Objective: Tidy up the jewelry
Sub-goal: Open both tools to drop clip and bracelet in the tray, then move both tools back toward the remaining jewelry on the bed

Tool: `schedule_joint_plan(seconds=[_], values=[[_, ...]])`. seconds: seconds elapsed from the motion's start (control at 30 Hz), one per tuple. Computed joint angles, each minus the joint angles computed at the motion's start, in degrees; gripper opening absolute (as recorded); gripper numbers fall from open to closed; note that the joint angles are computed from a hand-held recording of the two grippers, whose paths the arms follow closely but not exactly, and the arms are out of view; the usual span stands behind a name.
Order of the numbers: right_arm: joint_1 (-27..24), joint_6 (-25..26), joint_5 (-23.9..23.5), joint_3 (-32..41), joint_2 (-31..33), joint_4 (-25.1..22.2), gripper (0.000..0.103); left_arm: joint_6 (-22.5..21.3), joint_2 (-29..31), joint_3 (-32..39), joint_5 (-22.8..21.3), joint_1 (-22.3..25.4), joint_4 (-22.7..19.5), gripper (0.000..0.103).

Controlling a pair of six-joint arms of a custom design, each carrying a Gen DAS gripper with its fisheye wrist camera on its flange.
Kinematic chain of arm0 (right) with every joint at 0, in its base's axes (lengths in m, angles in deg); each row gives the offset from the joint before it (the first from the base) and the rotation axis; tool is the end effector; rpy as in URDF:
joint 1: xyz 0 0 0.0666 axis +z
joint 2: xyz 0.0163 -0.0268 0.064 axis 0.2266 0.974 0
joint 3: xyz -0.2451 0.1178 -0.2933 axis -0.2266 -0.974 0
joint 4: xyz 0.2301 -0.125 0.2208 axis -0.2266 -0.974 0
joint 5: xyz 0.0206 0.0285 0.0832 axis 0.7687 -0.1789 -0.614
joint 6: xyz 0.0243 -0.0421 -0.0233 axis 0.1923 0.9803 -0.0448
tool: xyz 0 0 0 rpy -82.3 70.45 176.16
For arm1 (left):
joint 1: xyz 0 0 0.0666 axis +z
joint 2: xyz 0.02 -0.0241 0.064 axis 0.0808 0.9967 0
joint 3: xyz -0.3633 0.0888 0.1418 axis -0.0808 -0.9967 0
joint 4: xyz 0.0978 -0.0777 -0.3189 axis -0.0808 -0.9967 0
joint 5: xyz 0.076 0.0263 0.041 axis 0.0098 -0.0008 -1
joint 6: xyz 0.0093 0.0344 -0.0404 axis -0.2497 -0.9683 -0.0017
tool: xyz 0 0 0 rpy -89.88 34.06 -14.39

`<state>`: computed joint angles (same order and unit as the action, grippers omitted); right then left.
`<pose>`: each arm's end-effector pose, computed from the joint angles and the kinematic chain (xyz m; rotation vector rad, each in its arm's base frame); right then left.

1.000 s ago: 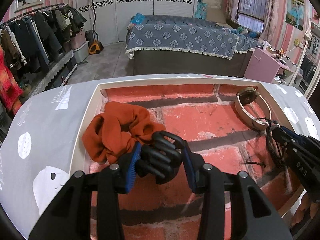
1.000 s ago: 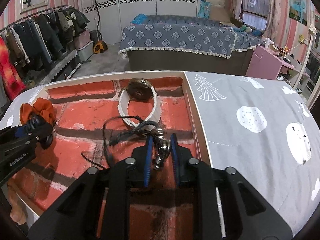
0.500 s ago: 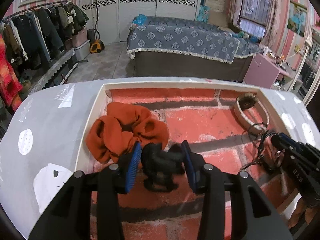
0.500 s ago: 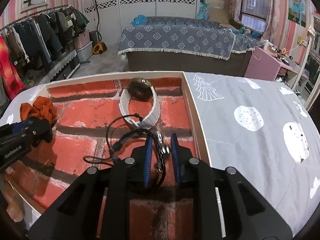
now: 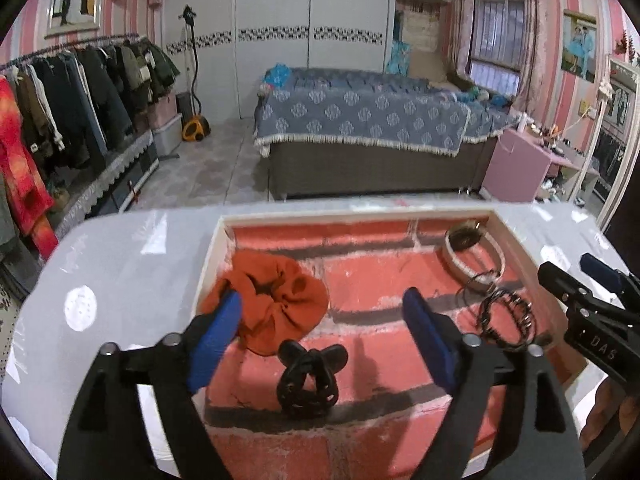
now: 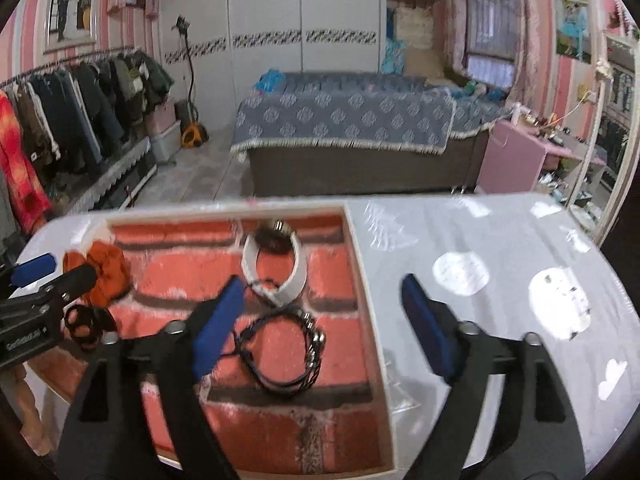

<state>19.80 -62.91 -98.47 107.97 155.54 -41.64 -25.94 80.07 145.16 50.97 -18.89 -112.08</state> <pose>0.5575 0.0724 0.4043 -0.4048 2.1730 0.2088 0.4680 -0.1853 0.4023 -0.3496 2.2311 0.1234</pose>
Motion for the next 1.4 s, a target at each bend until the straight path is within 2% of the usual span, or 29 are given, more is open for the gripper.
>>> schedule_joint_plan(seconds=[0.13,0.27,0.37,0.43,0.6,0.7,0.77,0.9,1.03,1.2,1.33,1.4], values=[[-0.28,0.63,1.14,-1.18,-1.37,2.97,0.092,-0.1,-1.78,-0.14,-1.99,-1.31,0.11,0.087],[-0.75,0.92,0.53,-1.49,-1.72,3.88,0.093,-1.03,-2.62,-0.01,-4.42,-2.78,0.42,0.09],[-0.85,0.91,-0.04,-1.67,-1.94,4.0,0.093,-0.65,-2.75,0.26,-4.17,-3.23,0.93,0.09],[-0.68,1.52,-0.05,-1.73,-2.23,4.16,0.093,-0.27,-2.57,0.89,-3.6,-3.39,-0.14,0.09],[-0.62,2.71,-1.95,-1.33,-4.19,2.05,0.093,-0.12,-3.55,2.2,-7.42,-5.21,-3.87,0.09],[-0.85,4.16,-2.83,-1.29,-6.45,-0.15,0.098,-0.27,-6.0,1.6,-9.7,-6.84,-5.78,0.091],[-1.13,5.31,-3.31,-1.55,-7.97,-1.67,0.098,1.14,-8.19,0.88,-11.81,-8.03,-8.2,0.098],[-2.31,6.69,-4.35,-3.88,-12.38,-4.6,0.099,5.0,-12.31,-1.43,-11.3,-8.76,-12.15,0.099],[-4.31,8.05,-7.18,-7.26,-16.01,-7.1,0.099,8.25,-16.01,-4.42,-13.1,-9.76,-15.68,0.099],[-6.03,10.86,-7.32,-12.91,-20.41,-8.32,0.099,13.23,-20.49,-8.94,-14.33,-11.69,-19.5,0.099],[-7.23,11.02,-7.43,-18.14,-23.64,-7.78,0.099,17.76,-23.07,-12.28,-15.57,-13.52,-22.9,0.099],[-7.61,11.45,-7.69,-19.74,-24.57,-8.11,0.099,18.9,-24.53,-14.19,-15.13,-14.1,-23.31,0.099]])
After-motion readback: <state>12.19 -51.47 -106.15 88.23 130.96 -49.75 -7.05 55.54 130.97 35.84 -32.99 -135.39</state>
